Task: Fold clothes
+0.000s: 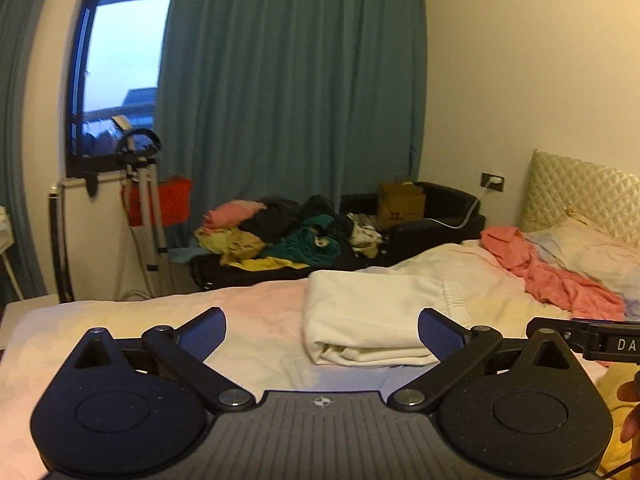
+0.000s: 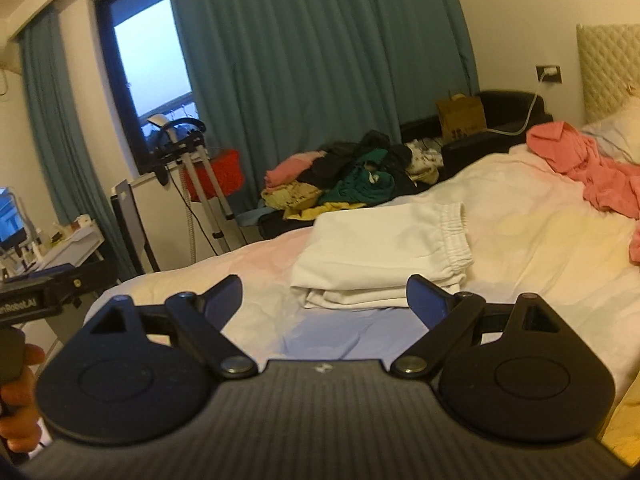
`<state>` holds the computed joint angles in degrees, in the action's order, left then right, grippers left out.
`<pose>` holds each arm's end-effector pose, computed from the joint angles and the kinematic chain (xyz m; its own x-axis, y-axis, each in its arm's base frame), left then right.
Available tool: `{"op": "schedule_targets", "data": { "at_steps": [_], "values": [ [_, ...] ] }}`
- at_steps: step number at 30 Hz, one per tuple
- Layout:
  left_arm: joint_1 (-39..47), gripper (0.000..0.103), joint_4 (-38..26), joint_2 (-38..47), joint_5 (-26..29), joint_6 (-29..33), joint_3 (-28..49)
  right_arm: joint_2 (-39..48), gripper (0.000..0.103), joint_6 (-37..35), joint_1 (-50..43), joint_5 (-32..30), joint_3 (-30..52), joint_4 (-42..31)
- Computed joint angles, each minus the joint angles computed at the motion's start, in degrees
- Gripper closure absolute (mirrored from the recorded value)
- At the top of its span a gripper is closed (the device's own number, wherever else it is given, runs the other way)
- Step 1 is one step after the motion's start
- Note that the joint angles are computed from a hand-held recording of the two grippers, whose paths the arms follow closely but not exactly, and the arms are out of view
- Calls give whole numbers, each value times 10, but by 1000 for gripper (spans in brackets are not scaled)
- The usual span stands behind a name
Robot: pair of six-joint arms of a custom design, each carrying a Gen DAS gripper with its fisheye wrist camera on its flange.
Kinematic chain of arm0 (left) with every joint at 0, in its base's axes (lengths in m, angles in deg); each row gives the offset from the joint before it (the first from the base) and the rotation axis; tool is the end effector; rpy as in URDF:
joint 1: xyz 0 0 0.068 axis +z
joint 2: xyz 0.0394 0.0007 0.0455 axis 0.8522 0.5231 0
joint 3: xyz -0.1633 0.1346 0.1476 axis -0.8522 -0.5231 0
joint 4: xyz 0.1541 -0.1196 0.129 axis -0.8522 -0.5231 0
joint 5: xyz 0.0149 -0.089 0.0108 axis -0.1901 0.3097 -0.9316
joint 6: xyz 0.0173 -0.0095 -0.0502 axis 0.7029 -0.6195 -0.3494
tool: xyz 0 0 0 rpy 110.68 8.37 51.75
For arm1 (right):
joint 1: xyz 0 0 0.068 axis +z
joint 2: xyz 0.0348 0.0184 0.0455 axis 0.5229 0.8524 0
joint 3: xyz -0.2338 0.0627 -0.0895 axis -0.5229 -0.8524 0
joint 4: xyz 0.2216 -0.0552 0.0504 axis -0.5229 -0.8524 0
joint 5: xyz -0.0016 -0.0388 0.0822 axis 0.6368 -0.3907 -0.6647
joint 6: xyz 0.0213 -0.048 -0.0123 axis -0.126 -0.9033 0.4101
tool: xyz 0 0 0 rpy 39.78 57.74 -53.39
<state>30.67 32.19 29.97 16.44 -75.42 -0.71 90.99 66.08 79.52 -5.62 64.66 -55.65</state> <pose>0.2178 -0.1150 0.3220 -0.3036 0.1505 -0.9408 0.4706 0.8823 -0.0107 0.1761 0.1541 0.2423 -0.2862 0.3442 -0.8942 0.2380 0.9295 0.2817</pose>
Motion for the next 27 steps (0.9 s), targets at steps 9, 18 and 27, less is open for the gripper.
{"op": "schedule_targets", "data": {
  "at_steps": [9,18,27],
  "values": [
    [4,0,65,-37,4,-14,-100,124,13,-45,42,85,-48,171],
    [-4,0,143,6,5,-6,-136,192,13,-38,48,122,-55,230],
    [1,0,175,10,3,-8,-163,242,13,-38,41,126,-24,215]
  ]
}}
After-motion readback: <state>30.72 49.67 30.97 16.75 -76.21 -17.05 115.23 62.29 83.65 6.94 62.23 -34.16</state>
